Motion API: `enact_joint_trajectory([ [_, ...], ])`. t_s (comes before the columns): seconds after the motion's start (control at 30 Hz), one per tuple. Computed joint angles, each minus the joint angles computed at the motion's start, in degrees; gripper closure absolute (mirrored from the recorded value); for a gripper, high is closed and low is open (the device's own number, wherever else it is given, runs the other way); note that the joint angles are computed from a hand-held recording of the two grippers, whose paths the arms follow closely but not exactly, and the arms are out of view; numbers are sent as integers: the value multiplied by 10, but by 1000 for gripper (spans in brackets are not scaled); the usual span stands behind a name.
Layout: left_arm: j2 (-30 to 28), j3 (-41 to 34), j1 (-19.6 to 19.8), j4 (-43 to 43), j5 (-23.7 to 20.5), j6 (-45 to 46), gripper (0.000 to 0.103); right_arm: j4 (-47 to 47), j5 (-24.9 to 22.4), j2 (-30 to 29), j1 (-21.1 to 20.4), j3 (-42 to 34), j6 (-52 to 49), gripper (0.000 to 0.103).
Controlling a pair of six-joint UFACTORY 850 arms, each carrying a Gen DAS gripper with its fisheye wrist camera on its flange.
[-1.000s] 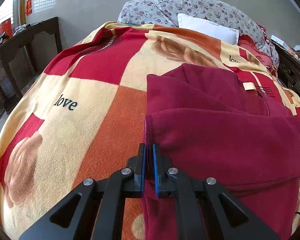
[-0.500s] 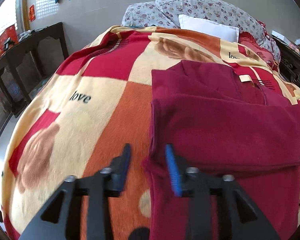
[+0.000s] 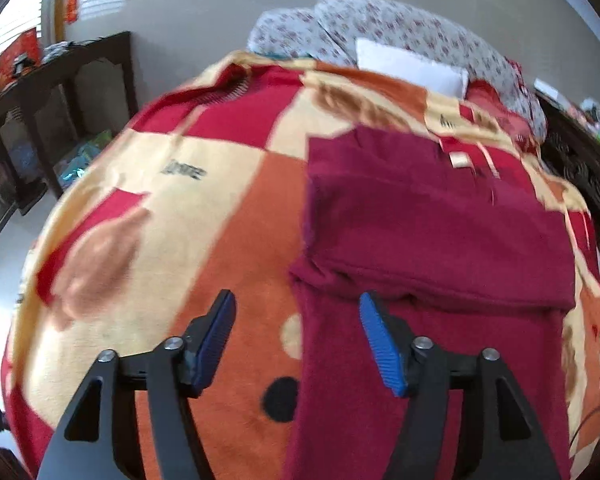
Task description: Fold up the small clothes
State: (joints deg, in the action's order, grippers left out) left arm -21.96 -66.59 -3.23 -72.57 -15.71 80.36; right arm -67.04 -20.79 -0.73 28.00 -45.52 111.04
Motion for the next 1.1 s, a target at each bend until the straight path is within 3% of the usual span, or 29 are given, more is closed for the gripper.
enact_joint_trajectory([
  [0.13,25,23,14,-22,-7,40,25,28,7,53,30,54,25,29],
  [0.3,37,60,24,-15,-24,44,24,84,-24,65,77,91,10,29],
  [0.47,40,82,23,9,-25,13,24,-25,1,64,87,121,146,28],
  [0.63,54,103,19,15,-22,8,24,-229,42,-5,63,93,318,29],
  [0.67,56,105,18,16,-20,10,24,-245,44,-27,58,83,333,32],
  [0.73,62,113,16,14,-17,19,24,-265,20,-58,61,69,363,79],
  [0.77,64,117,16,7,-16,29,24,-283,4,-57,68,70,379,92],
  [0.87,64,121,18,18,-11,24,24,-319,-24,-14,92,97,428,95],
  [1.0,67,127,26,10,-20,32,24,-219,-85,73,140,146,371,95],
  [1.1,63,129,25,27,-27,15,24,-212,-41,67,118,158,385,92],
])
